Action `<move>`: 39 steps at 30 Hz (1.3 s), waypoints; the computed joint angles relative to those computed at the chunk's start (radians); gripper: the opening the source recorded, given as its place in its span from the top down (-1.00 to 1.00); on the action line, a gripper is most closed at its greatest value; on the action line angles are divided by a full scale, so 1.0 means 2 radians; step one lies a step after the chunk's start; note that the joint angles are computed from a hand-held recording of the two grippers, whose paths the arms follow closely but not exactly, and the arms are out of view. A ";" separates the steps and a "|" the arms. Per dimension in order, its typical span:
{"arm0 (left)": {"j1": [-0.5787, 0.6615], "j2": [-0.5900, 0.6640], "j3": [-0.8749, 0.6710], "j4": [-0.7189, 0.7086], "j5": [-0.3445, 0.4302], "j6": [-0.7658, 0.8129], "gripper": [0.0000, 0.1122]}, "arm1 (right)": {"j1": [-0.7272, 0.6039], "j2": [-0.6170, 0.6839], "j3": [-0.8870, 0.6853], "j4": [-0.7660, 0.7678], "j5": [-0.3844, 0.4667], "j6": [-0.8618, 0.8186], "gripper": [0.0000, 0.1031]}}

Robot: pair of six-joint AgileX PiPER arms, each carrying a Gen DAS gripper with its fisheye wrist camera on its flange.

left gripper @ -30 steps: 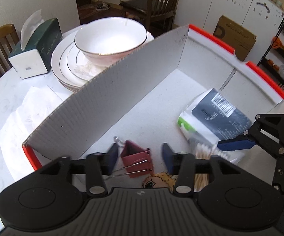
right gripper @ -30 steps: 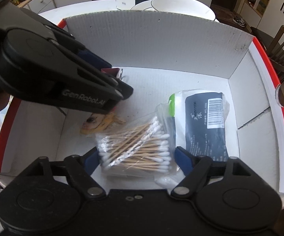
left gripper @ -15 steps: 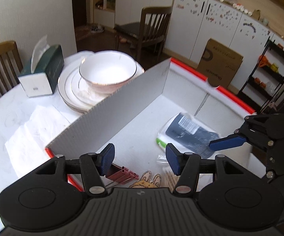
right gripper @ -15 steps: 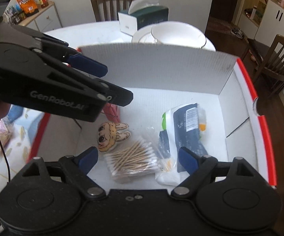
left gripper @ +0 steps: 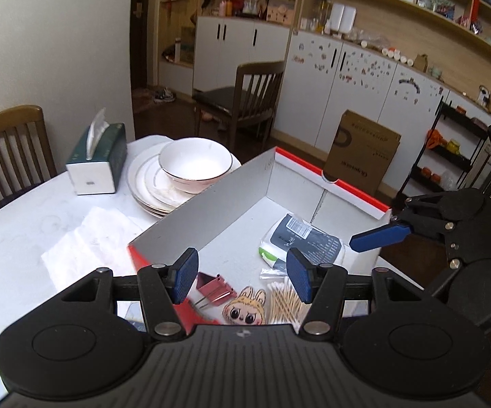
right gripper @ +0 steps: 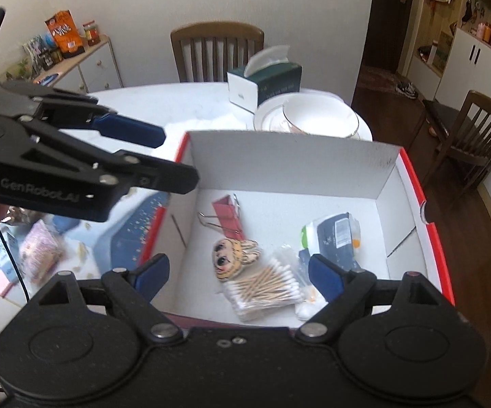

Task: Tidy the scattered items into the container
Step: 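Move both grippers back toward the remaining items on the table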

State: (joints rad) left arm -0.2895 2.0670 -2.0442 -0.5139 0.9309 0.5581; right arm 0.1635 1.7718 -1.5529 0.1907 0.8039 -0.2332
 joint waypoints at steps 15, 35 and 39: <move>0.114 -0.208 0.287 -0.144 -0.071 0.194 0.00 | 0.122 -0.088 0.075 -0.115 -0.074 0.198 -0.72; 0.356 -0.256 0.389 -0.255 0.024 0.413 -0.40 | 0.321 -0.041 0.071 -0.372 -0.098 0.576 -0.94; 0.394 -0.246 0.395 -0.262 0.029 0.449 -0.41 | 0.346 -0.016 0.050 -0.406 -0.080 0.621 -0.94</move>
